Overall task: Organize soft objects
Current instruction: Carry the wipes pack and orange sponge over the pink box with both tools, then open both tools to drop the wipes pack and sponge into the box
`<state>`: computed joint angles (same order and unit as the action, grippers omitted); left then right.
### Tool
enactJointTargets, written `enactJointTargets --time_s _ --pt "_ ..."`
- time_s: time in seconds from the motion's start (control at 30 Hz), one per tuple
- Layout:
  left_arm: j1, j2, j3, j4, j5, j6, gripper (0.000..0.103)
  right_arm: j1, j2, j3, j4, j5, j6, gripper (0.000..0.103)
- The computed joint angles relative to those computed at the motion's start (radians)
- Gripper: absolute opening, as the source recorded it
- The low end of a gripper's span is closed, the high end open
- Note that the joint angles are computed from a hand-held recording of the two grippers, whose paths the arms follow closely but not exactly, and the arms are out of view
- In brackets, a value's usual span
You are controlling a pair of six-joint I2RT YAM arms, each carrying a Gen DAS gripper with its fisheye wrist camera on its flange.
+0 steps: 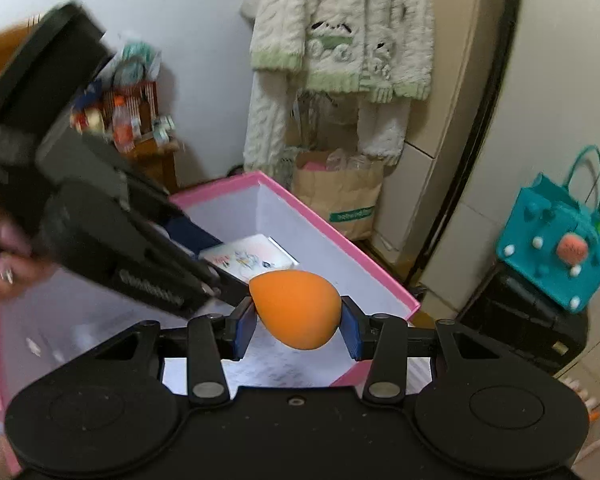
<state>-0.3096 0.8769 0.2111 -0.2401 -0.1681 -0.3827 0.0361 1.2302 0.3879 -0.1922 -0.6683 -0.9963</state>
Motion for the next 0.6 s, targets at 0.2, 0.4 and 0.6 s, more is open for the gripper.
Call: enactJointTargets --time_s 0.2,0.4,0.6 --pt "0.077 0.199 0.027 0.11 0.05 0.052 0.04 0.105 0.134 0.065 0.03 0.109 -0.087 0.05" --pt "0.069 0.352 0.075 0.165 0.012 0.057 0.04 0.228 0.229 0.13 0.023 0.257 -0.142 0.049" --pt "0.109 0.393 0.08 0.215 0.065 0.076 0.041 0.306 0.313 0.153 0.083 0.316 -0.107 0.052"
